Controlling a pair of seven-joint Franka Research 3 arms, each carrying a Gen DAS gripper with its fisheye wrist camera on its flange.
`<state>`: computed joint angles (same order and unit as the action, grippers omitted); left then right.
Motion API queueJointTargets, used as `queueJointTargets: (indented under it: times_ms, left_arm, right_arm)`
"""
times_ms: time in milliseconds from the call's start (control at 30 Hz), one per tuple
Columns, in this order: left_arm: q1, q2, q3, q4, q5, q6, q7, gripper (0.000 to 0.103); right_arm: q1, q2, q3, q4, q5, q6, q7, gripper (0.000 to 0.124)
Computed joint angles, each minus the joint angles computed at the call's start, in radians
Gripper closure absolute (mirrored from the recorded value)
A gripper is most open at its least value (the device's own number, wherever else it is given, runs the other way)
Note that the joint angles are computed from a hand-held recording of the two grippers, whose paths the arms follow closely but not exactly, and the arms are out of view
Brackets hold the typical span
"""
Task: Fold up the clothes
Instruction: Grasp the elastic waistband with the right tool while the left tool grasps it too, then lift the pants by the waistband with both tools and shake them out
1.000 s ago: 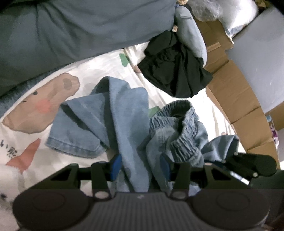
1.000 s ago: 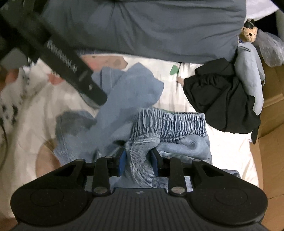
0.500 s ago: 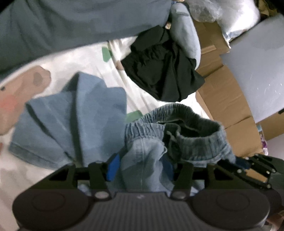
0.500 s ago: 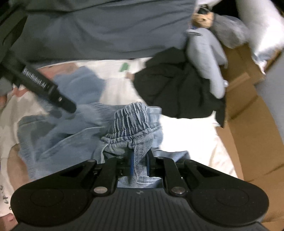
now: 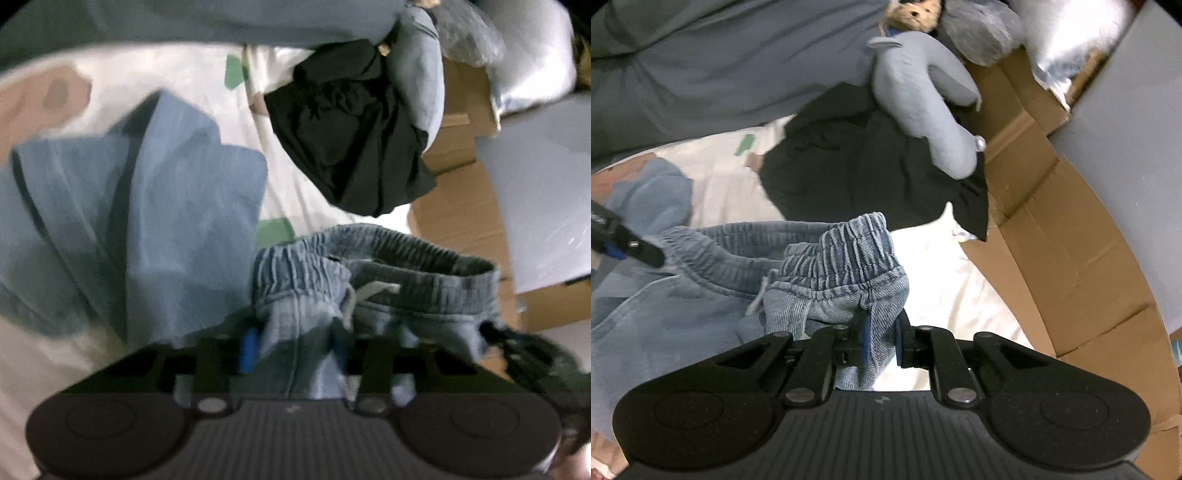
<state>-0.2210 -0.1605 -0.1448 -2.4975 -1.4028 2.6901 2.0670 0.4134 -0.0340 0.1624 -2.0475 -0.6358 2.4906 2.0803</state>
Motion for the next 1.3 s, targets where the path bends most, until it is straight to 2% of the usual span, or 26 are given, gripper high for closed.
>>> queueJointTargets:
  times_ms: [67, 200, 333, 600, 733, 967, 1033, 1300]
  left_arm:
    - [-0.001, -0.01, 0.005, -0.005, -0.032, -0.012, 0.027, 0.086]
    - [-0.005, -0.052, -0.004, -0.018, -0.049, 0.013, 0.043, 0.088]
    - [-0.02, -0.122, 0.001, -0.039, -0.003, 0.047, 0.024, 0.089]
    - [-0.039, -0.309, 0.044, -0.126, 0.253, 0.074, -0.15, 0.089]
    - [-0.02, -0.397, 0.052, -0.158, 0.393, 0.073, -0.265, 0.09]
    - [0.042, -0.526, 0.054, -0.2, 0.626, 0.062, -0.459, 0.09]
    - [0.064, -0.547, 0.046, -0.207, 0.678, 0.083, -0.512, 0.09]
    - [0.172, -0.611, 0.055, -0.217, 0.901, 0.04, -0.671, 0.09]
  right_arm:
    - [-0.006, 0.004, -0.007, -0.002, -0.001, 0.009, -0.003, 0.113]
    - [-0.014, 0.007, -0.014, -0.001, -0.014, 0.03, -0.012, 0.113]
    - [-0.017, 0.003, -0.014, 0.018, -0.038, 0.041, -0.024, 0.113]
    - [-0.016, 0.026, -0.017, 0.117, -0.028, 0.055, -0.093, 0.113]
    - [-0.007, 0.059, -0.025, 0.182, 0.007, 0.076, -0.16, 0.113]
    - [0.026, 0.178, -0.045, 0.351, 0.142, 0.107, -0.316, 0.113]
    - [0.04, 0.23, -0.051, 0.42, 0.195, 0.108, -0.384, 0.113]
    - [0.109, 0.475, -0.061, 0.755, 0.389, 0.074, -0.589, 0.113]
